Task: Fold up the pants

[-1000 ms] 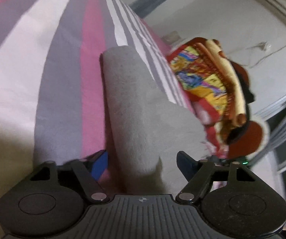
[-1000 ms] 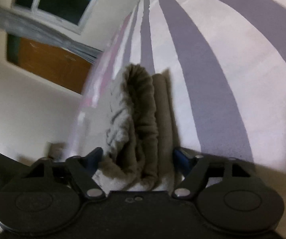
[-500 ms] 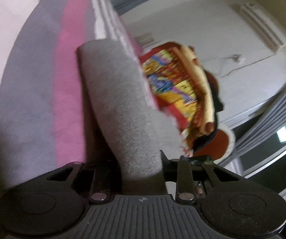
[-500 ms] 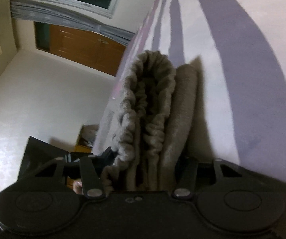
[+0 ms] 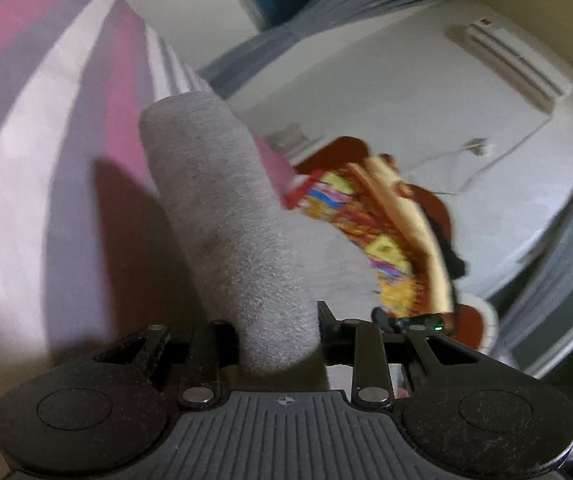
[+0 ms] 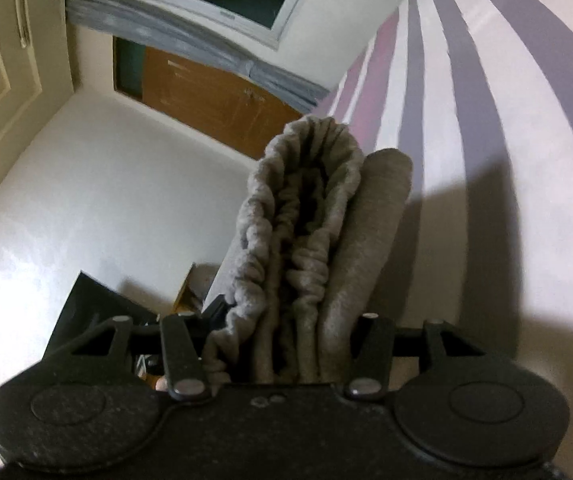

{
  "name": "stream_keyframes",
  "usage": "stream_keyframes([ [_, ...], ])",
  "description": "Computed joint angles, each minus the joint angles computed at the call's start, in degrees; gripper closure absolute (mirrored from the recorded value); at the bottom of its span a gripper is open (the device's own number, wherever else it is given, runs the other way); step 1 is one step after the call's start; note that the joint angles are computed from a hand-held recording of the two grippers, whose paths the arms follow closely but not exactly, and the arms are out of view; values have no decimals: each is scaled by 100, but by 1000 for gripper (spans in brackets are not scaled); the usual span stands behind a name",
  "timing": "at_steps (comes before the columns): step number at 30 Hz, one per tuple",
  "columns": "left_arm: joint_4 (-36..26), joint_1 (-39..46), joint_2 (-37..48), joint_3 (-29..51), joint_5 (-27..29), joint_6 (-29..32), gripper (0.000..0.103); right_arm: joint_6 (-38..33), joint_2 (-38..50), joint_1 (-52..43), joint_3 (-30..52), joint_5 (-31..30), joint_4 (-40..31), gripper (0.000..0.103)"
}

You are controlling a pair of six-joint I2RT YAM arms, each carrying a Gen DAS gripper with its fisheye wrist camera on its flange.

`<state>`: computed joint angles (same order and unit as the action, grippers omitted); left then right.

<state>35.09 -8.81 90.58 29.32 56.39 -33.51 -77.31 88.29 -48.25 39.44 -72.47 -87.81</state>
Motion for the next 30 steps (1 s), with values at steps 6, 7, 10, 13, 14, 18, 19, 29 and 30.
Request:
stream_keyframes([
  [6,-369,-149,1046,465,-1128,177,45,7171,-1258,1240,-1244,956,6441,29],
  [7,-75,-120,1093,339,-1058,153,45,7116,-1210,1191,-1248,867,6415,29],
  [10,332,135,1139,130,-506,-168,45,6465,-1200,1103,-1164,817,5933,29],
  [13,421,289,1049,-158,148,-139,42,6484,-1340,1123,-928,786,5374,29],
  [14,388,269,955,-266,196,-60,42,5878,-1189,892,-775,728,4748,29],
  [18,137,16,607,-494,-61,134,43,4705,-783,463,-586,558,3596,29],
  [19,-161,-124,530,-398,-335,236,49,4707,-805,441,-645,520,3629,29],
  [29,922,-186,57,-1421,-1042,-628,59,5806,-2208,480,-1300,951,4237,30],
  [30,955,-223,-229,-1668,-1254,-619,57,5396,-2111,331,-1211,977,3863,30],
])
